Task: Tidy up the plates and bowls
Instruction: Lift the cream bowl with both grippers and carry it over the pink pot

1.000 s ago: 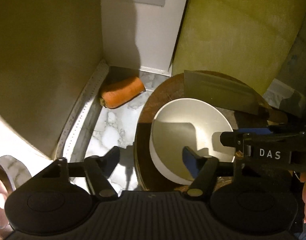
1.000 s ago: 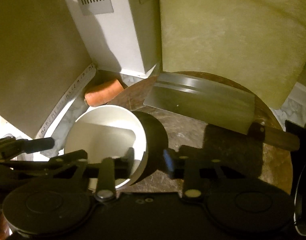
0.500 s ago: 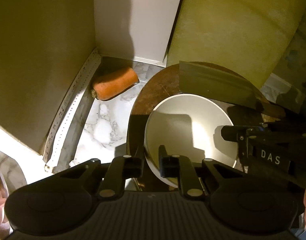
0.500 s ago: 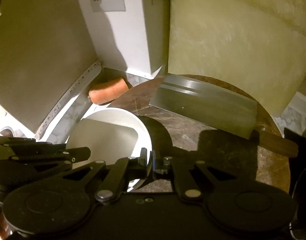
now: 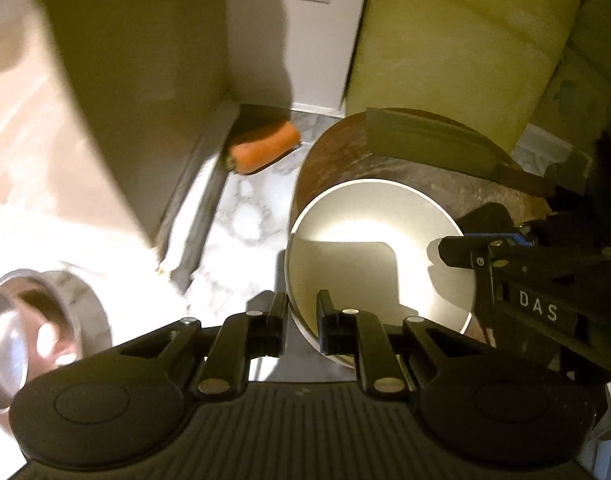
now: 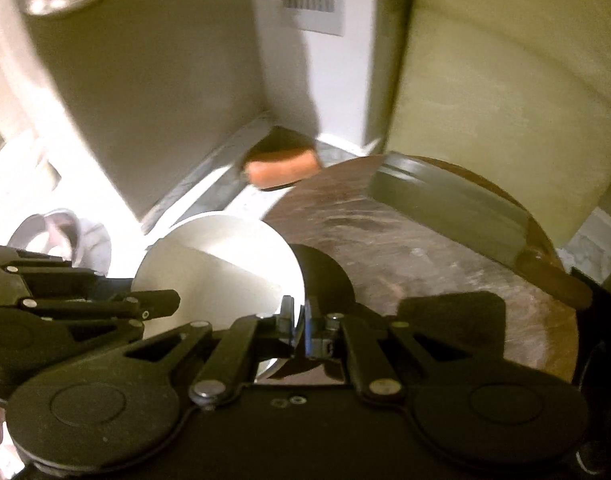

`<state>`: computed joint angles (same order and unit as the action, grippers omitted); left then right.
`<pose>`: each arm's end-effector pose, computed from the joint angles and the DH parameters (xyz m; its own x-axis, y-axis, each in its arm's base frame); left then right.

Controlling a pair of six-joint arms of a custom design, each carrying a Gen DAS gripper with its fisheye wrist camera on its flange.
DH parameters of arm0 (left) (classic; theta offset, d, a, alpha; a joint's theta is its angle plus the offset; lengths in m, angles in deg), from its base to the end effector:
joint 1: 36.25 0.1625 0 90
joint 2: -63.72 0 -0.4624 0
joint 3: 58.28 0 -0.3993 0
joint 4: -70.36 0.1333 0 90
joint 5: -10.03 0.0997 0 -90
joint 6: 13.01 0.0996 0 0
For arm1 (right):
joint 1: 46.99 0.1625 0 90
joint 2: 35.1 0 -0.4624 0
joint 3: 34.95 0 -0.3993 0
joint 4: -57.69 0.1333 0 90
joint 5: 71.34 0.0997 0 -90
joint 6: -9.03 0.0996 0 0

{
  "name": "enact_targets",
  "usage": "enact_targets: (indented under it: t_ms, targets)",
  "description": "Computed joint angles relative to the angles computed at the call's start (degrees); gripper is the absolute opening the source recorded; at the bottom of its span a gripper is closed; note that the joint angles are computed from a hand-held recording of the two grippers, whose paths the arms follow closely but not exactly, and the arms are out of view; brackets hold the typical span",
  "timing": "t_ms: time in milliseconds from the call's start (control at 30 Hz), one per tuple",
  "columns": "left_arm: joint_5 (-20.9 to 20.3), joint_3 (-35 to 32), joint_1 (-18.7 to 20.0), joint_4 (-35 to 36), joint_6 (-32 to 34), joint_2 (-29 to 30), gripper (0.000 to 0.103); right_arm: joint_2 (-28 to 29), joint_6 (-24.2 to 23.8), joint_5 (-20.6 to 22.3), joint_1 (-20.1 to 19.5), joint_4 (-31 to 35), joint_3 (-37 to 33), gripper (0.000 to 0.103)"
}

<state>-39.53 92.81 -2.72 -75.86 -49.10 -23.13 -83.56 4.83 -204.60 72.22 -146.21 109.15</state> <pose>-0.1300 -0.3236 0.1756 -0.7650 0.2309 -0.6012 0.4638 0.8452 -0.2656 0.2446 -0.3041 0.0736 -0.7045 -0.2282 0.6720 -0.5164 0.8144 -0.2648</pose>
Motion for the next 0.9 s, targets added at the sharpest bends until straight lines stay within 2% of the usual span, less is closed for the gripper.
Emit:
enact_targets:
  t_ms: [233,533,767,900]
  targets:
    - [1.24,2.25,-5.28,21.06,-10.0,-17.9,0.014,1.95,1.92,2.58,5.34,4.63,-1.62,0.006]
    - [1.41,0.1,-11.67,52.92,-25.21,-38.48,0.014,6.47,3.74,4.74,11.79,9.96,-6.23,0.006]
    - [0.94,-4.18,-17.03,76.57,-38.59,-50.53,0.014,10.17,3.14,7.23,15.55,13.32,-11.23,0.006]
    - [1.58,-7.59,-18.95,87.59,-44.8,-54.5,0.014,12.33,1.88,9.15,16.43,14.01,-14.48,0.006]
